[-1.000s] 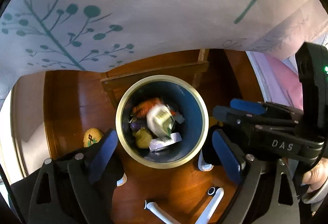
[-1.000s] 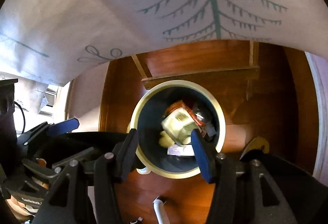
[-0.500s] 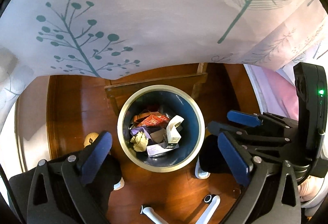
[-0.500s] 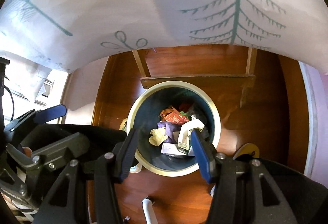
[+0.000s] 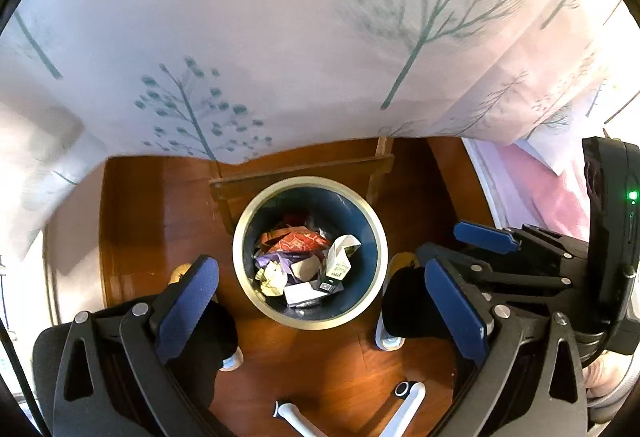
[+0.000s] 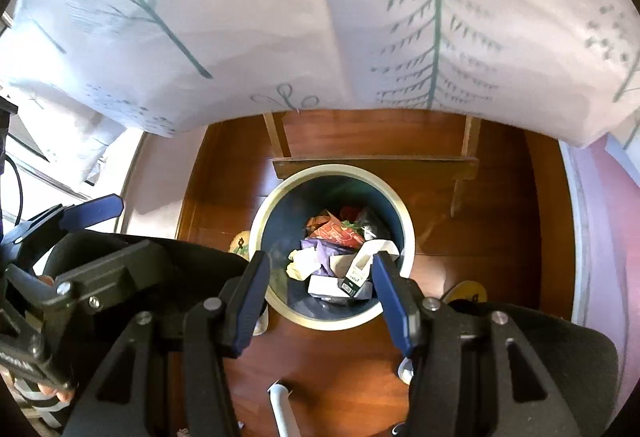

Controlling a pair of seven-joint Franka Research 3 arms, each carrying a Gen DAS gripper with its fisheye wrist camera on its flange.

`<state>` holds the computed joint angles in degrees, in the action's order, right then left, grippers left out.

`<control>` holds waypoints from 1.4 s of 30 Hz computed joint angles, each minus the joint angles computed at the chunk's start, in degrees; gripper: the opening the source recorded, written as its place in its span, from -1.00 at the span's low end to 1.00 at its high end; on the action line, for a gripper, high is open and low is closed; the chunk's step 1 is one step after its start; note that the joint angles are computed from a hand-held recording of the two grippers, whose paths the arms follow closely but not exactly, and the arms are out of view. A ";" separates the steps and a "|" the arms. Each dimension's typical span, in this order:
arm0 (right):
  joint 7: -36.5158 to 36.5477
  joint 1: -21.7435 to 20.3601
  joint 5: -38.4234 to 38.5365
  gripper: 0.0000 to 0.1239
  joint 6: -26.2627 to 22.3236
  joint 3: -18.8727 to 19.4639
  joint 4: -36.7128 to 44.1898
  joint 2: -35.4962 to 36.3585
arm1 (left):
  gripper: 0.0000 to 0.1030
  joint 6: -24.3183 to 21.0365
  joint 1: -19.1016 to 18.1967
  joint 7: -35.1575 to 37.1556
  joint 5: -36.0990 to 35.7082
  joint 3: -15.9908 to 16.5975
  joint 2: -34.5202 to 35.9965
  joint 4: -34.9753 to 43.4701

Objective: Collect trash

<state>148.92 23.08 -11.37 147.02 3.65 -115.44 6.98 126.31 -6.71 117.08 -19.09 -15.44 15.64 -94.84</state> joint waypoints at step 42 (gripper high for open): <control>9.66 -0.37 -30.38 -0.14 -20.47 7.18 21.78 -10.68 | 0.98 8.46 -3.42 -16.30 8.10 3.84 -14.95 7.96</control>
